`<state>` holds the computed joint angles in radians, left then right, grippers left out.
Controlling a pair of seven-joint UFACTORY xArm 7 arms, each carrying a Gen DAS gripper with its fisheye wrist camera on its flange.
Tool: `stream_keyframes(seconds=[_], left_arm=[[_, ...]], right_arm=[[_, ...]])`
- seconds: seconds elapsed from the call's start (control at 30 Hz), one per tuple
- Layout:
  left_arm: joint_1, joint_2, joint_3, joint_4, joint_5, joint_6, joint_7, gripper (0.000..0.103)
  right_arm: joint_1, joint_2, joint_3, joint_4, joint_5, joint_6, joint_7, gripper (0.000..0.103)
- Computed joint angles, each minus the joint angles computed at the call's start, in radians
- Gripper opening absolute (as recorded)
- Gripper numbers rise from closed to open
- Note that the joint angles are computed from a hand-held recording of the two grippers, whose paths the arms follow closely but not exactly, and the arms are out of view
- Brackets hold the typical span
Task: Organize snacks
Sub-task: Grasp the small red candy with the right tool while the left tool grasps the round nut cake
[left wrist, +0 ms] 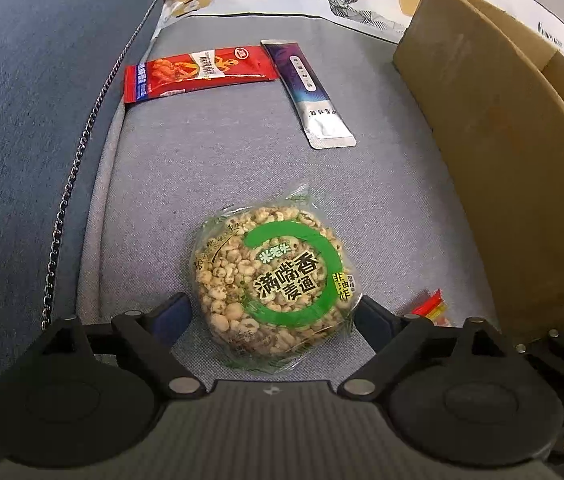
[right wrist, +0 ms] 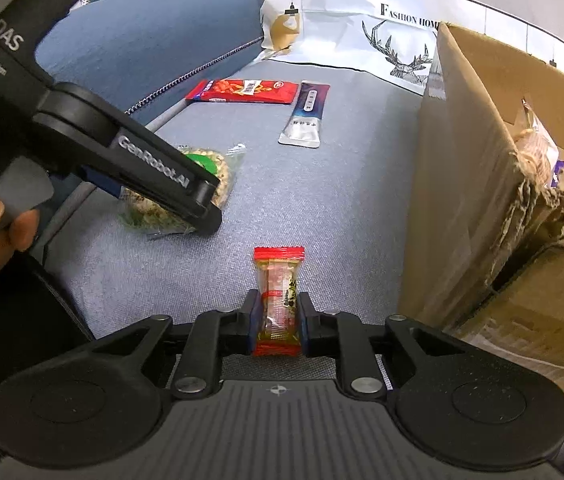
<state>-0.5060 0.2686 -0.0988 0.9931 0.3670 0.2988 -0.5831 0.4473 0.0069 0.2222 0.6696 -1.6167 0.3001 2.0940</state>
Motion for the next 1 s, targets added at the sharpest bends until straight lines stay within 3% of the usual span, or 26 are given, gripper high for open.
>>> stream_keyframes(seconds=[0.3, 0.5, 0.63, 1.0], left_arm=[[-0.012, -0.013, 0.018, -0.023, 0.037, -0.037, -0.035, 0.079], [-0.003, -0.010, 0.004, -0.020, 0.025, -0.035, -0.013, 0.080], [-0.011, -0.001, 0.005, -0.005, 0.029, -0.014, -0.005, 0.085], [-0.050, 0.021, 0.036, 0.026, 0.133, 0.015, -0.093, 0.086]], right_arm=[[0.002, -0.006, 0.003, -0.006, -0.027, 0.012, 0.038, 0.019], [0.003, -0.003, 0.002, -0.006, -0.016, 0.012, 0.019, 0.019], [0.002, 0.003, 0.001, 0.000, -0.009, 0.012, 0.009, 0.019], [0.008, 0.011, 0.002, 0.005, -0.005, 0.022, -0.007, 0.019]])
